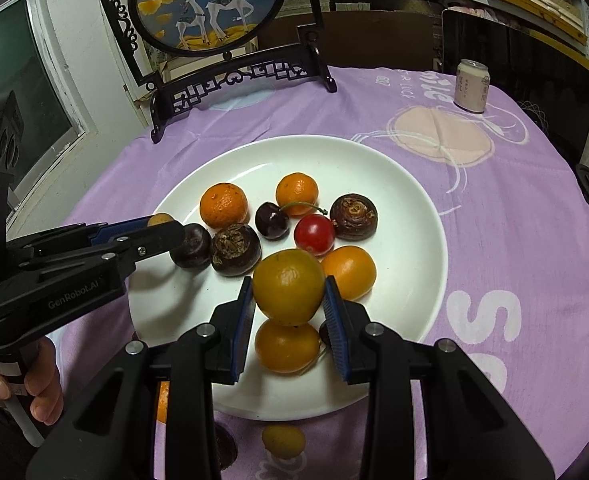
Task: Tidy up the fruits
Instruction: 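Carry both fruits over the plate and open both tools, then grasp a small tan fruit with the right tool while the left tool grasps a dark brown fruit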
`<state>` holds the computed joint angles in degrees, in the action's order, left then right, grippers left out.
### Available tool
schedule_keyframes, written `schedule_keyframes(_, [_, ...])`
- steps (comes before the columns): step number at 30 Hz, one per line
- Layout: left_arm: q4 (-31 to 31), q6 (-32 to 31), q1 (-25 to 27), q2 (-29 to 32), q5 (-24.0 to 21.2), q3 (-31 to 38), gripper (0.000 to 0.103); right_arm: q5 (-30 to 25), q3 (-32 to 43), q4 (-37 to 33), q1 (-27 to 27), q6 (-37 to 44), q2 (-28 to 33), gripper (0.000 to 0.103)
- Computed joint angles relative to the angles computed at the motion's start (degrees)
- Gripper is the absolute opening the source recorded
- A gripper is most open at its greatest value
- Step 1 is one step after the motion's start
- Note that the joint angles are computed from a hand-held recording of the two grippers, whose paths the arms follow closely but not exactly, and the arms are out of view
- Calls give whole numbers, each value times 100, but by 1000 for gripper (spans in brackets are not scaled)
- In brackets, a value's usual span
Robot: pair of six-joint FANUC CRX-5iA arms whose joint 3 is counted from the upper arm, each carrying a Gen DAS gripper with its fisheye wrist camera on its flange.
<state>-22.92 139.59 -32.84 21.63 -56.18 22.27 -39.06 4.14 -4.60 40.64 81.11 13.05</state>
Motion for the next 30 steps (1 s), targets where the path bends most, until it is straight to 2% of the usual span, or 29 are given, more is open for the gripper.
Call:
schedule_keyframes(2, [-27, 23, -16, 4, -17, 8, 26, 54, -36, 5, 7, 5, -15, 35])
schedule_keyframes(3, [-54, 45, -25, 0, -26, 12, 36, 81, -51, 42, 15, -23, -13, 41])
schedule_keyframes(4, [-93, 83, -33, -10, -30, 11, 56, 160, -101, 117, 27, -109, -27, 47])
schedule_keyframes(5, [-229, 199, -74, -38, -32, 6, 60, 277, -184, 231, 42, -241, -60, 59])
schedule_keyframes(8, [-426, 344, -127, -101, -33, -13, 60, 694, -455, 487, 50, -545, -197, 60])
schedule_keyframes(13, [-297, 367, -42, -158, 47, -123, 60, 1111, -750, 283, -8, -443, -444, 60])
schedule_keyframes(15, [-294, 410, -30, -215, 103, -191, 60, 1036, -893, 318, 21, -529, -598, 60])
schedule_keyframes(19, [-250, 465, -13, -376, 274, -370, 61, 1053, -1698, 843, 257, -975, -1202, 60])
schedule_keyframes(22, [-176, 399, -32, -474, 444, -489, 64, 785, -2133, 1132, 442, -1246, -1510, 61])
schedule_keyframes(26, [-241, 356, -147, -573, 580, -583, 66, 577, -2227, 1052, 523, -1289, -1560, 61])
schedule_keyframes(27, [-277, 369, -178, -598, 597, -603, 67, 631, -2250, 1155, 536, -1403, -1533, 61])
schedule_keyframes(30, [-705, 673, -384, -615, 404, -589, 69, 851, -2530, 2454, 657, -2510, -1340, 61])
